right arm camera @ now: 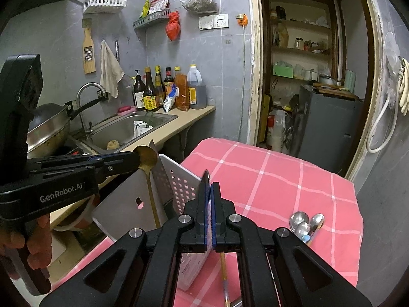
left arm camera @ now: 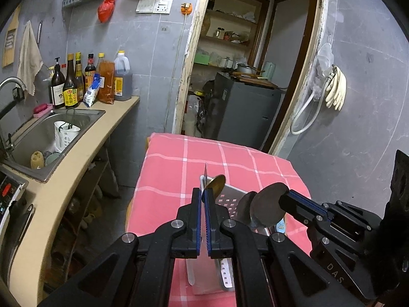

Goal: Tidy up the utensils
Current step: 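Lower both held utensils into the white holder and open both tools, then move both open tools back to the remaining spoons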

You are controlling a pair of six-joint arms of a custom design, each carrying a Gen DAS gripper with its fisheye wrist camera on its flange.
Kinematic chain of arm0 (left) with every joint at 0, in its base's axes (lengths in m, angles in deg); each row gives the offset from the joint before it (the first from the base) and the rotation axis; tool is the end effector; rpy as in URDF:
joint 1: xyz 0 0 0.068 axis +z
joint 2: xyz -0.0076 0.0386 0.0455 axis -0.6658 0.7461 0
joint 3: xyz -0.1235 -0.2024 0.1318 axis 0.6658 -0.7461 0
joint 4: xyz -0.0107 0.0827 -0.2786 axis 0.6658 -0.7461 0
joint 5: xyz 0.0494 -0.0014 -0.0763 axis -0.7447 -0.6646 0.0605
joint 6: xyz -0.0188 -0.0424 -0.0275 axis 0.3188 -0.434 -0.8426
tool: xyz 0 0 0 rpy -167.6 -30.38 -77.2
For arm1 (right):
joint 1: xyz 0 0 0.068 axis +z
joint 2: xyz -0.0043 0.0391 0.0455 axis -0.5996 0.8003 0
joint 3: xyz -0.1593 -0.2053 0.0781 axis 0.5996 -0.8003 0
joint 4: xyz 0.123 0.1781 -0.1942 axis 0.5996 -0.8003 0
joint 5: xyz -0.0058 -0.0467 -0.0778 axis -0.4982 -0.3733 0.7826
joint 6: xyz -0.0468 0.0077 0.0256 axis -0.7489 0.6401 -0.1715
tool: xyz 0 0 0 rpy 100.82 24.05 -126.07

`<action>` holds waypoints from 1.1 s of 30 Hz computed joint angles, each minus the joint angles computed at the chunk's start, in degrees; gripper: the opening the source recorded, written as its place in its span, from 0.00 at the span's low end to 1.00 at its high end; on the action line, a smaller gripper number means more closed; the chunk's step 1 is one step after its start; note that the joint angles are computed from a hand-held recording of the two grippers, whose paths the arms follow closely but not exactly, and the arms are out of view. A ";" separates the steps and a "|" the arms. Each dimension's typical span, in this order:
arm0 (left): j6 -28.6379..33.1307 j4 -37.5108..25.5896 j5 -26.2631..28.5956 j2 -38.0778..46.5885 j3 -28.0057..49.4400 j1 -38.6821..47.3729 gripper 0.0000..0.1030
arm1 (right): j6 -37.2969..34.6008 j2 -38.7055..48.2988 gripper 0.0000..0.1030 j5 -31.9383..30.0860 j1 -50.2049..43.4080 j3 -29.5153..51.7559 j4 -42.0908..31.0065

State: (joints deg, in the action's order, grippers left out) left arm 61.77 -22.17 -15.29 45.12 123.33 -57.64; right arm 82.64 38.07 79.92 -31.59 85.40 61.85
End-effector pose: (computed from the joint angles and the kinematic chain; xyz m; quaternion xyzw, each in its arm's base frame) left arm 0.3062 -0.0982 0.2908 0.1753 0.8716 -0.1988 0.4124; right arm 0.2446 0.0188 0.2904 0.0276 0.8747 0.0007 0.4839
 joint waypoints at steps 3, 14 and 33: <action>-0.15 -0.04 -0.04 0.00 0.04 -0.04 0.04 | -0.01 -0.19 0.12 -0.61 -0.47 0.03 -0.27; -2.28 0.50 -1.34 -1.44 -0.25 -0.80 0.06 | 1.25 -3.38 0.40 -0.61 -2.24 -0.25 -0.93; -9.90 8.21 -7.48 -3.48 -0.38 -9.60 0.94 | 0.89 -13.34 0.93 -8.29 -23.77 -0.44 -2.07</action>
State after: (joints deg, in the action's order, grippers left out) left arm 51.87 -13.97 -22.77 41.65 122.96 -67.23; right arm 83.53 24.72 71.64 -55.37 84.96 59.78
